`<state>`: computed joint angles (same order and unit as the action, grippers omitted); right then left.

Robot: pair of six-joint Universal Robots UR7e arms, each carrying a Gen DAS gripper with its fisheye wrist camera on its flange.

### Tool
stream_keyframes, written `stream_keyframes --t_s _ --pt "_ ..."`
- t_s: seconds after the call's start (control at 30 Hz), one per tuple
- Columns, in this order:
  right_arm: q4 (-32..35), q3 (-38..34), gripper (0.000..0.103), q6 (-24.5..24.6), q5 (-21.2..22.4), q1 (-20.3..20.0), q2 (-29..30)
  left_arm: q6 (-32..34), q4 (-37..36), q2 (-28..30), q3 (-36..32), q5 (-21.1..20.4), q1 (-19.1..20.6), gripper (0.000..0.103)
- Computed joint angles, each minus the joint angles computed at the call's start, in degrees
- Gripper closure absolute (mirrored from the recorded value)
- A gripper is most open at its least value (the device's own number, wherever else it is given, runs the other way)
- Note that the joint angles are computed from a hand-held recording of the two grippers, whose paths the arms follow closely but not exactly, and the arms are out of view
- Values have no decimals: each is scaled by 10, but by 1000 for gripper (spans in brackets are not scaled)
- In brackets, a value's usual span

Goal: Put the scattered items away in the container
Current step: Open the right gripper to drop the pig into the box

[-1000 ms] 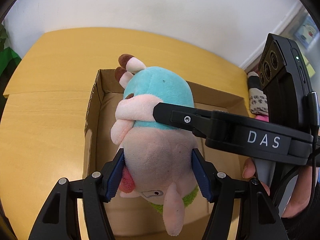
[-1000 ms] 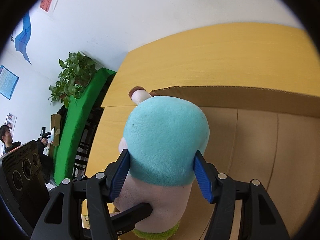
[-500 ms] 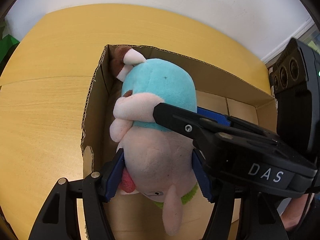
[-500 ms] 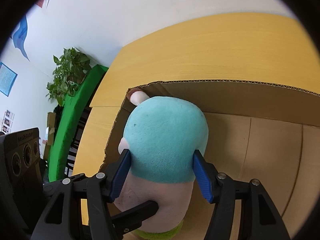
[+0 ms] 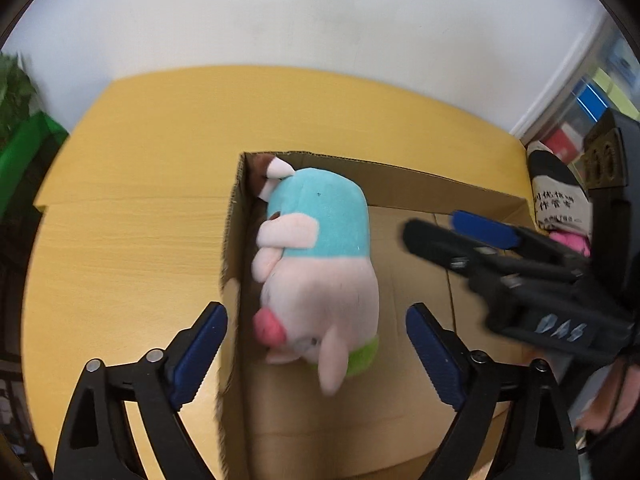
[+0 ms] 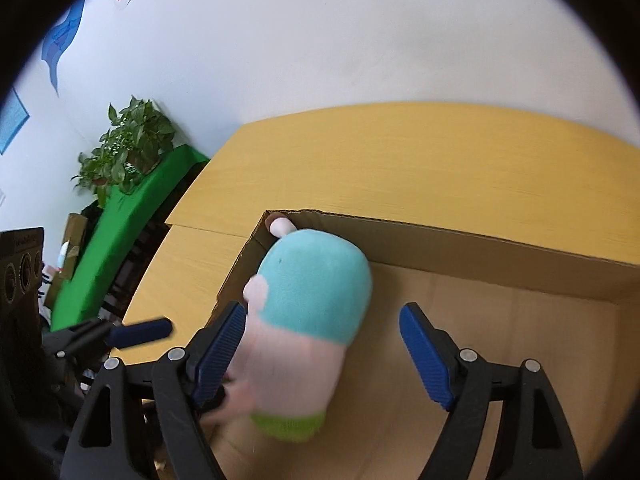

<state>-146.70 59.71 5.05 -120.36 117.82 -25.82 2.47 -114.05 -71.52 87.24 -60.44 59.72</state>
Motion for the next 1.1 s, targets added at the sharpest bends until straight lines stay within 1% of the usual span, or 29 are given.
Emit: stream_keyframes --t_s 0.07,0.1,0.13,0.2,0.27,0.33,0.4,0.43,0.47,0.53,0.6,0.7,0.8,0.87,0.93,1.03,1.1 --pt "3 35 23 19 -19 12 -26 3 -2 -24 27 8 -9 7" --pt "3 57 23 30 -29 18 -40 -18 -2 -21 41 11 -27 7" --pt "2 74 23 38 -36 23 -51 -27 0 -22 53 12 -33 7" --pt "5 101 23 55 -47 34 -66 -28 0 -36 88 16 -25 7" --pt "-1 134 23 67 -49 40 -82 -28 2 -50 123 17 -20 7" --pt "-13 174 23 74 -55 45 -100 -54 -1 -36 149 22 -26 7" --pt "-32 218 23 80 -56 47 -115 -85 21 -45 169 25 -18 11" --pt "-37 239 23 88 -58 47 -123 -99 29 -49 176 26 -16 18" --pt "-39 259 23 96 -60 47 -130 -108 33 -56 186 30 -15 20" --pt "-40 300 23 115 -67 45 -144 -101 28 -70 206 39 -21 20" --pt "-30 337 23 134 -73 40 -160 -115 51 -73 206 32 -24 20" --pt "-21 381 23 168 -63 31 -185 -126 66 -82 212 27 -26 19" --pt "-17 414 23 189 -60 31 -201 -135 71 -91 220 30 -30 19" --pt "-21 426 24 175 -67 39 -203 -135 85 -96 224 42 -37 18" --pt "-19 434 23 188 -51 38 -210 -133 91 -103 230 45 -40 18" --pt "-11 436 23 200 -51 43 -213 -143 97 -116 236 44 -43 18" --pt "1 425 23 201 -61 53 -212 -147 98 -128 240 46 -51 18"
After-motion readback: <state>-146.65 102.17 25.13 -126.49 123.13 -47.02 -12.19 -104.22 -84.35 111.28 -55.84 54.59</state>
